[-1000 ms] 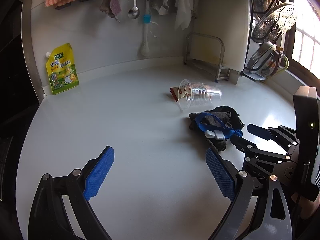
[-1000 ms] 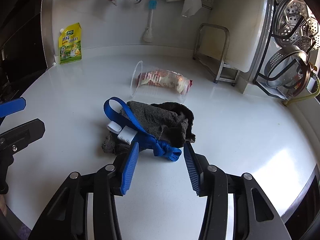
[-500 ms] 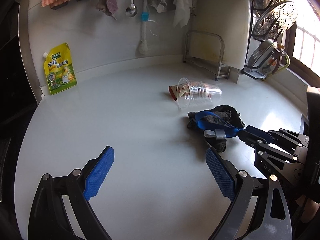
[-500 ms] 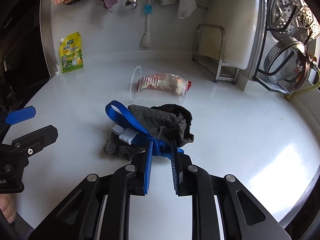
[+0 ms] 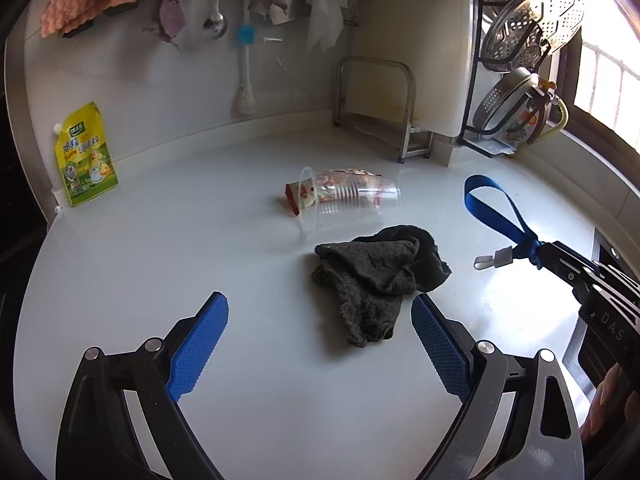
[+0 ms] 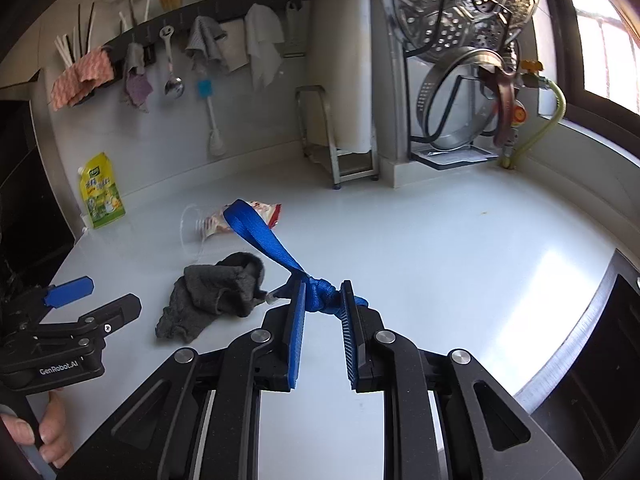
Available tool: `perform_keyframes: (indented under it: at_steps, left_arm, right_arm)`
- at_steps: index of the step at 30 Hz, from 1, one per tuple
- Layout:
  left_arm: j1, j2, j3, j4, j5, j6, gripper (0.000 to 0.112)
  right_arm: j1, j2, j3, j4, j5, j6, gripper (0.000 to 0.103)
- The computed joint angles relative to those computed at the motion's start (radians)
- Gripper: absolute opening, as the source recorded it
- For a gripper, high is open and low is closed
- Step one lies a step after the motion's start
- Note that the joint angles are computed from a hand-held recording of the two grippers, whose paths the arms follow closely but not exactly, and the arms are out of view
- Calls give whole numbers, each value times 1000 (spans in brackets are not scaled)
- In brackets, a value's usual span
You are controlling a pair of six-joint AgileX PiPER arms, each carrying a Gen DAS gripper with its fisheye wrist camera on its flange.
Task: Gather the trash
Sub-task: 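Grasp the blue strap with the right tool while the left tool grasps the dark grey cloth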
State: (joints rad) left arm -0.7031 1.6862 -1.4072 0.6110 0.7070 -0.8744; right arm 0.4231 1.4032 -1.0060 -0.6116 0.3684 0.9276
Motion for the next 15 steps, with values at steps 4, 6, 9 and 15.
perform_keyframes:
  at_steps: [4,6,9,15]
  left_arm:
    - [-5,107,-141,-41,57,57,91]
    - [2,162,-213,-87,85,100,91]
    - [4,240,-309,-110,136,122,91]
    - [23,335,-415,-157,195,153,91]
  right_arm:
    - [-63,-21,28,59,-27,-45,17]
    - [-83,-21,33,104,-37,-82,17]
    - [-96,-19,36,156,-49,-130,17]
    - [-103,-18,39,200,-64,-172,17]
